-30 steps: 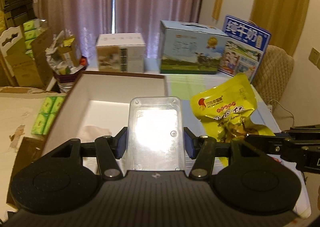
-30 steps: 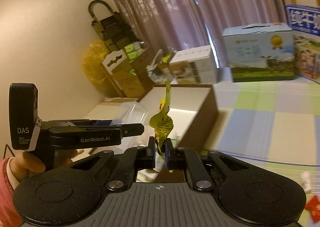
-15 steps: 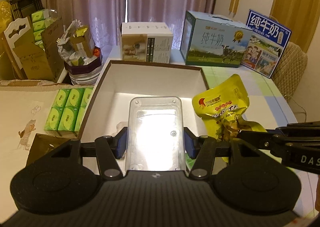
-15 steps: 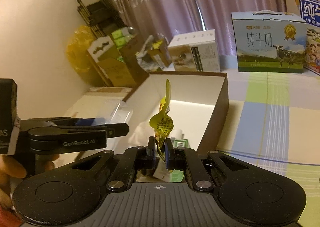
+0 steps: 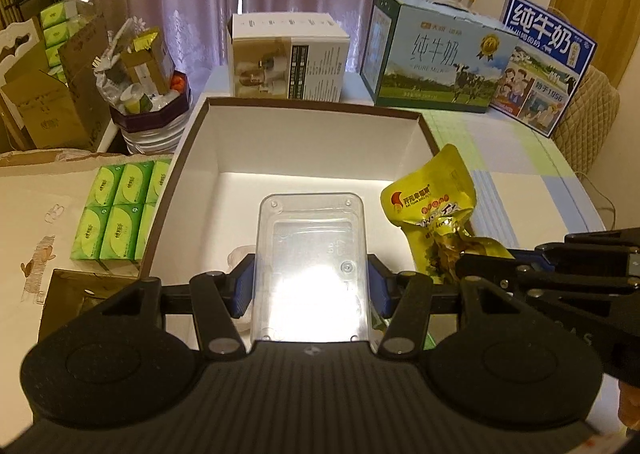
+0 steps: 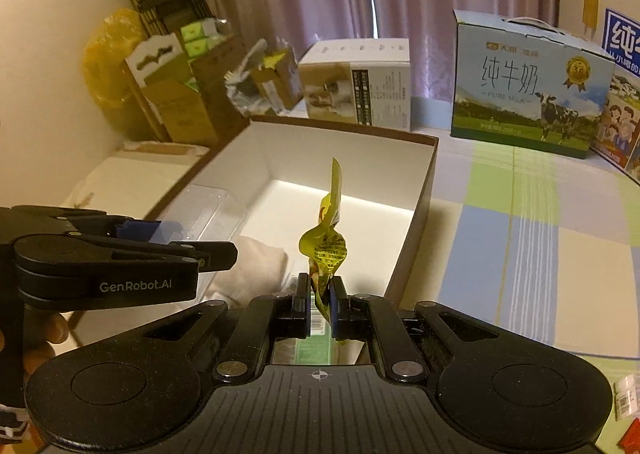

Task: Organize objects
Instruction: 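Carry the clear case and yellow packet over the shoebox with both grippers, then lower case and packet into the shoebox and open both grippers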

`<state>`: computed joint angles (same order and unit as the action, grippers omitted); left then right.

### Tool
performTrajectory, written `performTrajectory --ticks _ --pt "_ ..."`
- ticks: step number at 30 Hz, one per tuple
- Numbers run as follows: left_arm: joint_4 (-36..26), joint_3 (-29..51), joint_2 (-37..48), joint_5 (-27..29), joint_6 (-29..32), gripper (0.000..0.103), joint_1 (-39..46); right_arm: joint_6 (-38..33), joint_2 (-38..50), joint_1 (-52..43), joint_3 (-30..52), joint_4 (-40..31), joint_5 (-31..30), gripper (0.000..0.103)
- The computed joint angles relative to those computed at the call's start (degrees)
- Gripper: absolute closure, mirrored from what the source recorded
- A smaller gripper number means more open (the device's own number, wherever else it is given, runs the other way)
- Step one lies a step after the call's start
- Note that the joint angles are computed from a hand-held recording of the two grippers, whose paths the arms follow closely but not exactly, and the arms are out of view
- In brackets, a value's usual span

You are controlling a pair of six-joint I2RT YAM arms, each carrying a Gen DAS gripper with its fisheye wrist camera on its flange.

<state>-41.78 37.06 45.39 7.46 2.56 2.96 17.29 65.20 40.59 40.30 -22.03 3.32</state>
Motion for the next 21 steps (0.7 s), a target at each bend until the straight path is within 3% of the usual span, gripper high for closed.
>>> performTrajectory --ticks 17,21 --pt "9.94 0.42 14.72 3.60 2.67 0.051 3.10 -2.87 13.41 0.16 4.12 6.10 5.25 0.098" --pt "10.90 0.30 16.08 3.94 2.70 0.051 3.29 -3.43 14.49 -0.71 4.54 5.86 3.84 0.097"
